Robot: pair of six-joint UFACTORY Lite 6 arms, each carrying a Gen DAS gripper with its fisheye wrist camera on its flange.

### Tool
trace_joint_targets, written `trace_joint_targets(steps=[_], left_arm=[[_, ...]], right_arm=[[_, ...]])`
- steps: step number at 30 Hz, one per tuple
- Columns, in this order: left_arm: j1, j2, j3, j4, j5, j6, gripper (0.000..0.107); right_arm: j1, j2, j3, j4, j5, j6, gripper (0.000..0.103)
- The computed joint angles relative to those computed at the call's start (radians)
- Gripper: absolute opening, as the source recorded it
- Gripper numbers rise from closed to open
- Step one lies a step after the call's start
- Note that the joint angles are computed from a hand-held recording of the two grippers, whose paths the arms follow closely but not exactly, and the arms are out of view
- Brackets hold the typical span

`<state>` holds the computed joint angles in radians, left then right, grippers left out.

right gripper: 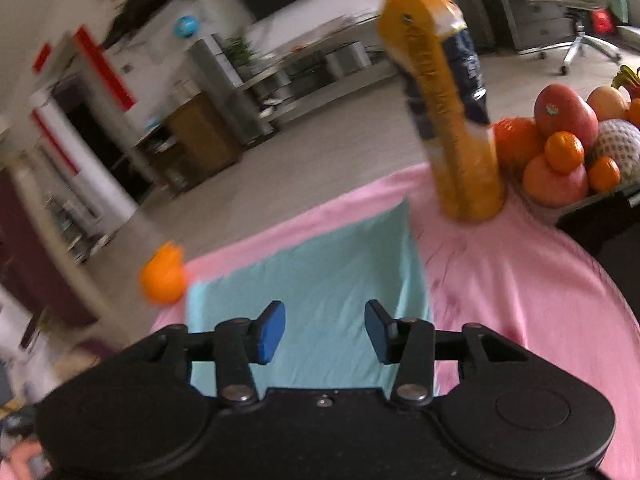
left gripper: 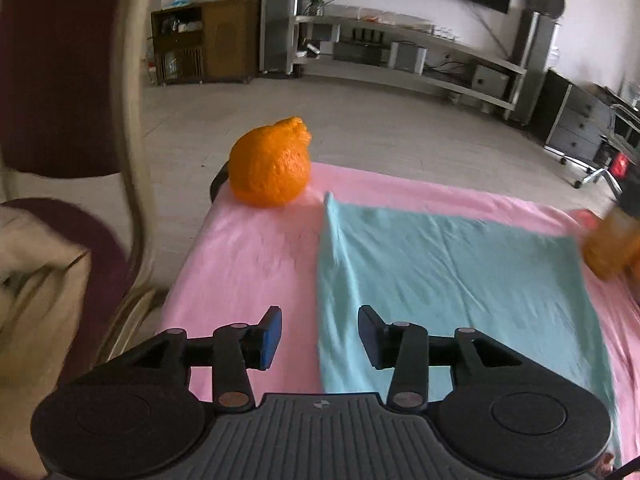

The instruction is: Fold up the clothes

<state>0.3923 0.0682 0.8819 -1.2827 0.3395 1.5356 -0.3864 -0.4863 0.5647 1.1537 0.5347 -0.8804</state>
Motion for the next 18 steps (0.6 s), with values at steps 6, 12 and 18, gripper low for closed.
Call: trace_joint_targets(steps=[6,12,18], left_arm=[[-0.138,0.437,0.406,0.136,-0.136,-0.208,0.045],[-0.188,0.731,0.767,0.506,-0.070,-0.643,0.045],[-0.249,0.844,0.927,0.813,-0.115,-0.929,0.013]], right_arm=[[0.076,0.628,0.336,0.559,-0.236,-0.512,0.035],[0.093,1.031,0.662,0.700,-0.231,-0.575,0.035],[0.156,1.194,0.863,0.466,-0.354,-0.343,0.028]])
